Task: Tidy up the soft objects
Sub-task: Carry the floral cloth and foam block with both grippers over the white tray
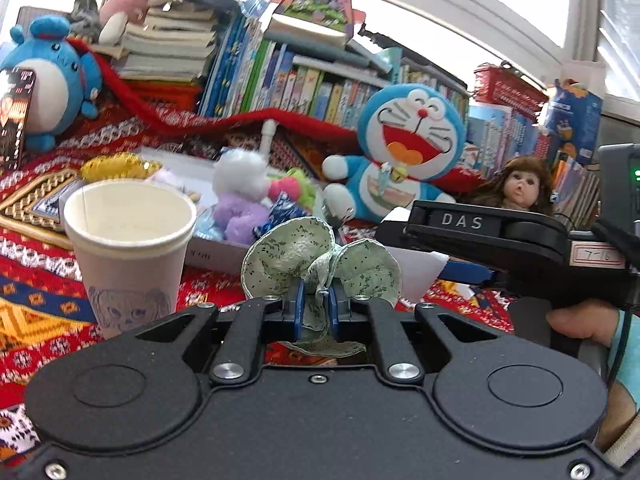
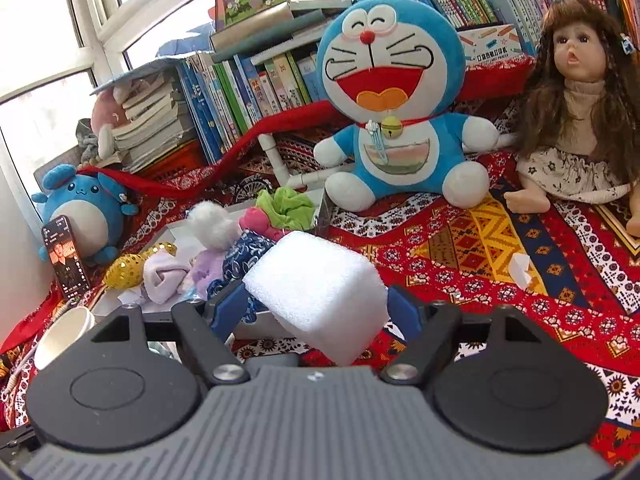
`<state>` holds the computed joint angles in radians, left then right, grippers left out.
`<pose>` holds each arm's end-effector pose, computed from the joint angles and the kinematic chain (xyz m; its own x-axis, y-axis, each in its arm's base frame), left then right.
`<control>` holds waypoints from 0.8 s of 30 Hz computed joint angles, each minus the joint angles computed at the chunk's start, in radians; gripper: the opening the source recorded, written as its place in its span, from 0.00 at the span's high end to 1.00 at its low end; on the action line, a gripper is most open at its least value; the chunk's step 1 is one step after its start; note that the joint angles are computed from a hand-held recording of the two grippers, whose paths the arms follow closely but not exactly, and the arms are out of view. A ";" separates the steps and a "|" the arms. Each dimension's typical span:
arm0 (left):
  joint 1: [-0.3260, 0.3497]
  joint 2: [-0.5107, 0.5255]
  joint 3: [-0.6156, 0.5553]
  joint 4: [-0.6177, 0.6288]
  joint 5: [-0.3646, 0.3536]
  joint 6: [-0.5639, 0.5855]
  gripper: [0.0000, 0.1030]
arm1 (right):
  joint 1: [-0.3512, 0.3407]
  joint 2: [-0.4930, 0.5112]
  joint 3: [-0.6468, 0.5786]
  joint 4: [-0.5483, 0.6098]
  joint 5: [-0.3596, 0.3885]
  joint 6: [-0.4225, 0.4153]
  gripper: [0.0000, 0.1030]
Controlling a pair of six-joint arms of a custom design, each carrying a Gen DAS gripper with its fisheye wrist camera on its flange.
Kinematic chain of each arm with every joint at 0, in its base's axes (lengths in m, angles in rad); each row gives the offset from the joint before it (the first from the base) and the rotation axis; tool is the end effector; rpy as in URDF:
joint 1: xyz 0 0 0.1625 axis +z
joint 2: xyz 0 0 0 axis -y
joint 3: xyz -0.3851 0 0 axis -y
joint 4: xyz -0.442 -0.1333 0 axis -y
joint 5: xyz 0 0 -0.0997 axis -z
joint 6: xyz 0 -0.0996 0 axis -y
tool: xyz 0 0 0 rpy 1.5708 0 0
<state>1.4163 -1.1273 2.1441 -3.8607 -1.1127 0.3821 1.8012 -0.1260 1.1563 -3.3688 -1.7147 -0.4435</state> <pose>0.0964 -0.5336 0.2036 -0.8658 -0.1515 -0.4768 0.3966 0.3732 -0.8387 0.2871 -0.7027 -0.1698 -0.8203 -0.4171 0.3912 -0.5716 0.5773 -0.5830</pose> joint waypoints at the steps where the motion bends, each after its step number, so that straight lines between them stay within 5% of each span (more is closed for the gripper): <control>1: -0.002 -0.006 0.004 -0.003 -0.007 0.008 0.89 | 0.001 -0.004 0.006 -0.007 0.003 0.000 0.25; 24: -0.041 -0.099 0.020 0.024 -0.010 0.094 0.89 | 0.024 -0.048 0.075 -0.089 0.049 -0.009 0.25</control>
